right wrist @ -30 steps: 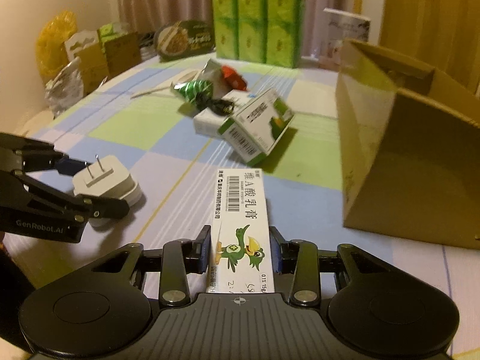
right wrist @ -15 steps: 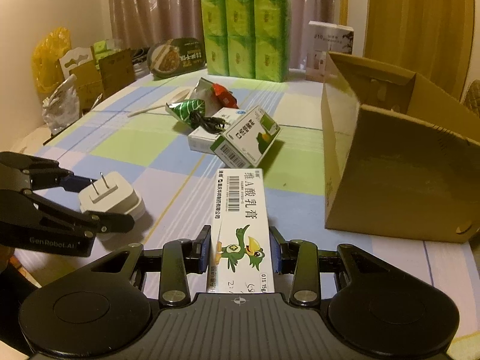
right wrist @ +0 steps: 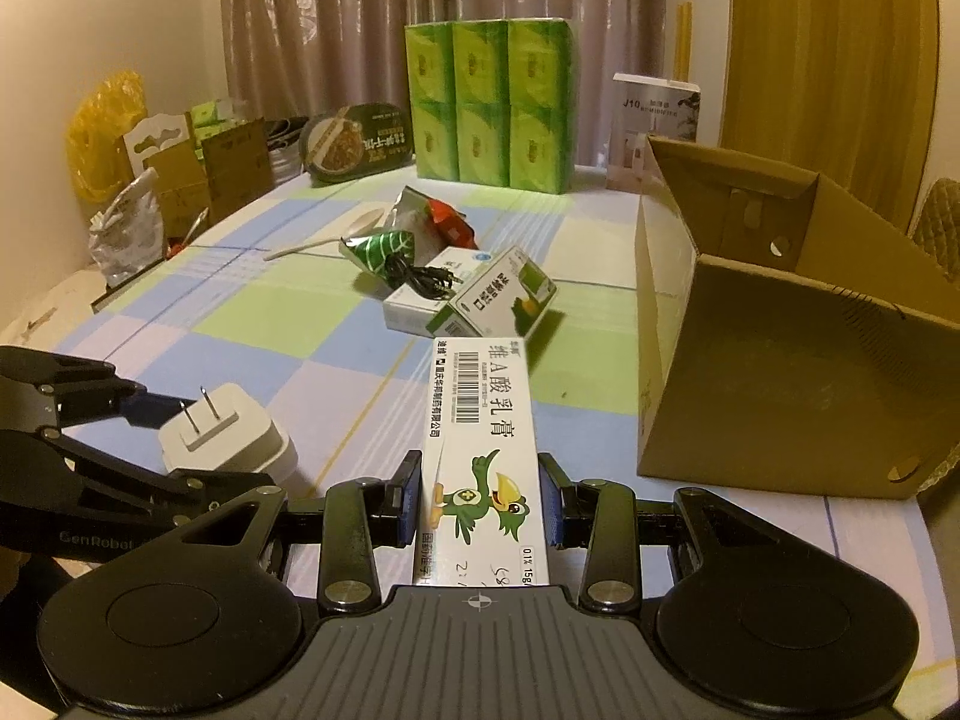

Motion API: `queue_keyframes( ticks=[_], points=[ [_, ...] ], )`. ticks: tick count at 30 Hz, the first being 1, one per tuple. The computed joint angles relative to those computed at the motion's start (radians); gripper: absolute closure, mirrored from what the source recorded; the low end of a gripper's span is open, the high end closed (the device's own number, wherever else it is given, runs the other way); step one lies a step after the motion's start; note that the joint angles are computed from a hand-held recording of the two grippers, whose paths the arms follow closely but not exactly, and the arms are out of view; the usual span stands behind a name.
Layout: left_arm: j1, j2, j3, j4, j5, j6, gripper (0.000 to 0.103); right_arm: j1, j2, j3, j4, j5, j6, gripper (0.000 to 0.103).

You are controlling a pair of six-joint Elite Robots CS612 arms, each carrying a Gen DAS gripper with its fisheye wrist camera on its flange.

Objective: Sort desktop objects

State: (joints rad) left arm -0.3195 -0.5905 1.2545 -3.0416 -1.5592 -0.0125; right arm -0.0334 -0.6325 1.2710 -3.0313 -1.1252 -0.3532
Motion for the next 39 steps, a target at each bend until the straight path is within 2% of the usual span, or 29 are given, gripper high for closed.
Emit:
queue_keyframes(
  ticks=[9, 25, 31, 39],
  points=[
    [-0.009, -0.008, 0.007, -0.019, 0.012, -0.019, 0.043, -0.006, -0.009, 0.003, -0.029, 0.000, 0.035, 0.067],
    [-0.029, -0.023, -0.054, -0.037, 0.027, -0.066, 0.043, -0.037, -0.049, -0.014, -0.102, 0.027, 0.136, 0.068],
    [-0.036, -0.021, -0.097, -0.062, 0.017, -0.070, 0.043, -0.047, -0.058, -0.029, -0.136, -0.011, 0.184, 0.068],
    [-0.046, -0.002, -0.174, -0.045, -0.036, -0.067, 0.043, -0.067, -0.052, -0.064, -0.144, -0.071, 0.236, 0.067]
  ],
)
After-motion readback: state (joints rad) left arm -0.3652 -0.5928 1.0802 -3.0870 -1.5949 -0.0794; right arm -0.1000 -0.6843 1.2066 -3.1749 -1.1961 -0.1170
